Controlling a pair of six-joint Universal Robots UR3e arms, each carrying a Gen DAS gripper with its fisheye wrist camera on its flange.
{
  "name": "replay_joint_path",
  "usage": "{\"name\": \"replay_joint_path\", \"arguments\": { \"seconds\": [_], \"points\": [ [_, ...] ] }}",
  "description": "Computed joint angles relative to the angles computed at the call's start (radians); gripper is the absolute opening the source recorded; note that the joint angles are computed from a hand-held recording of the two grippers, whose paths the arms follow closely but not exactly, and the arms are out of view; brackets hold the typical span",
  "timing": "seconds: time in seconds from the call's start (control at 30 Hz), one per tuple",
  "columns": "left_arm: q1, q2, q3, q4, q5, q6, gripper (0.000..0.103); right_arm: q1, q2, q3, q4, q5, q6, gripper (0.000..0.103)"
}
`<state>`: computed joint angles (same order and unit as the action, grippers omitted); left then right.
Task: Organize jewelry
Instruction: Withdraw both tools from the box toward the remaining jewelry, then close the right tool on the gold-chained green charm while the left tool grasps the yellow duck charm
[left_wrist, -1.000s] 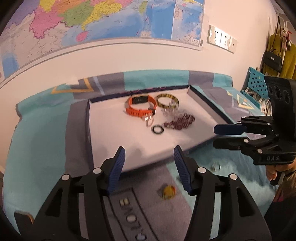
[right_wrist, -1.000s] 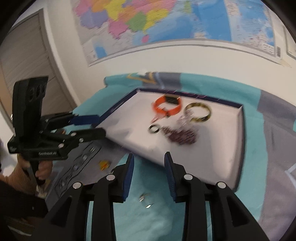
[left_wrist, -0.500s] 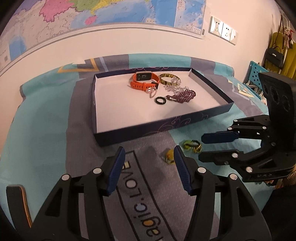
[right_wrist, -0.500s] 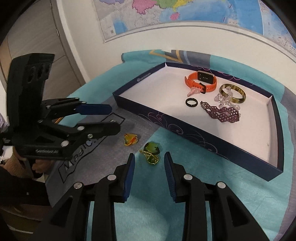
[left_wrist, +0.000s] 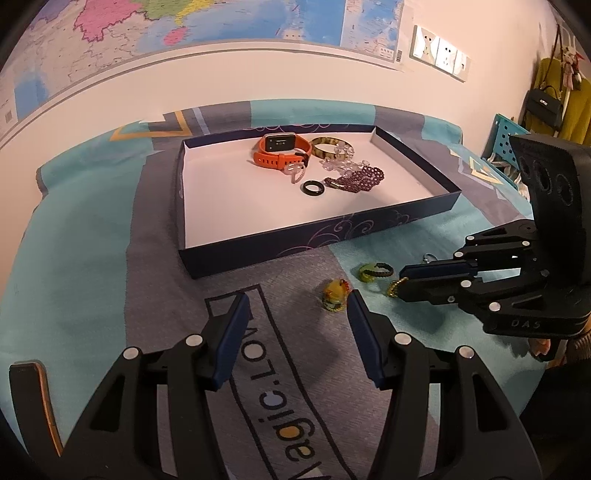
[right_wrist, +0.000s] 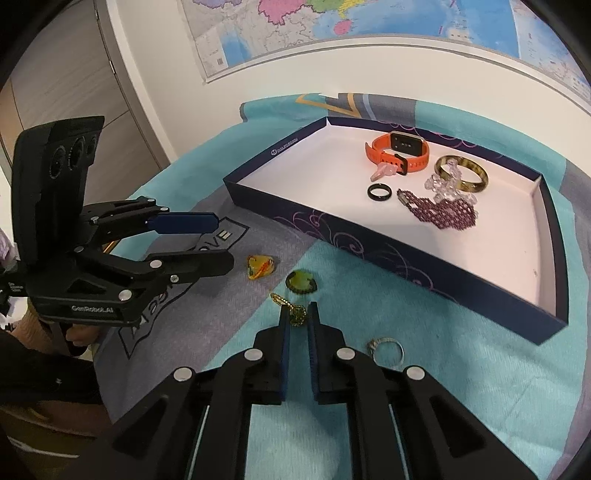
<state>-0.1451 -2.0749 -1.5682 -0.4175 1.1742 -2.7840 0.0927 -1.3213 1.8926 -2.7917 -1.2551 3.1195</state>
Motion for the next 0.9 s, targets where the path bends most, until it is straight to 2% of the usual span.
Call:
{"name": "replay_joint_path", "arguments": {
  "seconds": [0.2, 0.43, 0.9],
  "points": [
    [-0.008, 0.003, -0.01, -0.002, -0.009, 0.022, 0.054, -0.044, -0.077, 0.083, 0.005, 0.037, 0.011, 0.005],
    [-0.027, -0.013, 0.01, -0.019, -0.007, 0.033, 0.054, -0.056, -0.091, 0.113, -0.008, 0.053, 0.022, 0.005],
    [-0.054, -0.064, 0.09, -0.085, 0.016, 0.019, 0.042, -0.074, -0.086, 0.134, -0.04, 0.066, 0.048, 0.01]
  ]
}}
